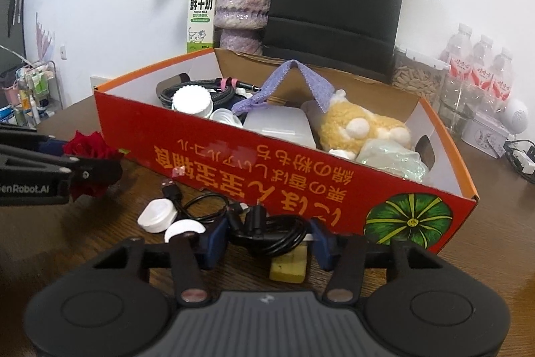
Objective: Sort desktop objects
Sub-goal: 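Close the right gripper on the black cable while the left holds the rose, then carry rose and black cable into the box and open both grippers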
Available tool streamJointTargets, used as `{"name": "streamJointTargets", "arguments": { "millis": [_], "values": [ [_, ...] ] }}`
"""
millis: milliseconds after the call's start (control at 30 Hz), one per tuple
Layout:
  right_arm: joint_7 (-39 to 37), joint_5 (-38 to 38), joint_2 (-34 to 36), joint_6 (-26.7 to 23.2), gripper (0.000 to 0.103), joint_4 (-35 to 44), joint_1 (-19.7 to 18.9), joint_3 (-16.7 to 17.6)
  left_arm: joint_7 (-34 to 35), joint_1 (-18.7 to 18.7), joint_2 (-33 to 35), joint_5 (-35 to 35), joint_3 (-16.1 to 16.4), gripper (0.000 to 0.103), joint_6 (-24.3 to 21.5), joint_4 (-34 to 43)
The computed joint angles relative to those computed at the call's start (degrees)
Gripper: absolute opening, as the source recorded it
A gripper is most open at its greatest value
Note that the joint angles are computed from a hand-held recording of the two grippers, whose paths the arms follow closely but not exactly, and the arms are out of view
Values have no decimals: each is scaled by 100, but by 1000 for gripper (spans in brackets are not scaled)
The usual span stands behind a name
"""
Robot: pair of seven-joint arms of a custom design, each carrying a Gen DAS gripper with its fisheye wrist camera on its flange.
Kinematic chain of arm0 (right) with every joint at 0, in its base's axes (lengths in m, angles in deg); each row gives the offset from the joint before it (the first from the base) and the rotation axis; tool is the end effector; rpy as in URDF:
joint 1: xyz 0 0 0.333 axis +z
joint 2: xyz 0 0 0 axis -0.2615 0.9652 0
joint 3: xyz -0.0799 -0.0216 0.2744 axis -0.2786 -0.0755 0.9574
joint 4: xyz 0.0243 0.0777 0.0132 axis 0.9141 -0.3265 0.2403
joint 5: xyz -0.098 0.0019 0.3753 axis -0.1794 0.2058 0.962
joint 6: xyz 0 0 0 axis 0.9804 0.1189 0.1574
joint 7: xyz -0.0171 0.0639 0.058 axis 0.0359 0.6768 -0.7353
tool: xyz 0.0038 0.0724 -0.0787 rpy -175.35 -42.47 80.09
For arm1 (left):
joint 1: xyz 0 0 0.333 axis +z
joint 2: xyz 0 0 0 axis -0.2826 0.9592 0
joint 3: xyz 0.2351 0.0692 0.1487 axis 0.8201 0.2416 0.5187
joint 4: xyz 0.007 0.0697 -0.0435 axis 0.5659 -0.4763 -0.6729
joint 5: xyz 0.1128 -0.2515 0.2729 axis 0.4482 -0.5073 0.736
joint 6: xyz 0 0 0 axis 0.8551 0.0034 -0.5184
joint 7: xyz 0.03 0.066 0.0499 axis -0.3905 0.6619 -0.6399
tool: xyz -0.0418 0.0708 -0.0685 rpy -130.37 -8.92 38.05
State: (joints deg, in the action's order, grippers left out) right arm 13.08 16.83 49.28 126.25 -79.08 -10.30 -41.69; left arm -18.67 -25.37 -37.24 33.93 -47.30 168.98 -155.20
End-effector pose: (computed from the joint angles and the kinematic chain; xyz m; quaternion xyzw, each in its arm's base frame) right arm 0.6813 0.1452 0.3448 -0.7668 0.4595 -0.2692 0.3582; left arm 0.6358 -0.1349 0.3795 -0.6259 0.6312 -0.3412 0.3057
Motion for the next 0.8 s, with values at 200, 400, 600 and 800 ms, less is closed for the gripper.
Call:
{"name": "streamJointTargets", "arguments": {
  "millis": [200,400,600,800],
  "values": [
    [-444,186,-9,214,52,-113,-430,563,-216,-82,-1,216,100,39,18,22],
    [-1016,501,-31,472,51,-275,-1139,1444,-851,-171,-69,861,208,39,15,60],
    [-1515,331,66,967,51,-591,-2440,2985,-1855,-93,-250,1969,98,39,-35,159],
    [-1373,-364,163,1327,51,-698,-3096,3722,-2224,226,-302,2469,-282,39,35,444]
  ]
}}
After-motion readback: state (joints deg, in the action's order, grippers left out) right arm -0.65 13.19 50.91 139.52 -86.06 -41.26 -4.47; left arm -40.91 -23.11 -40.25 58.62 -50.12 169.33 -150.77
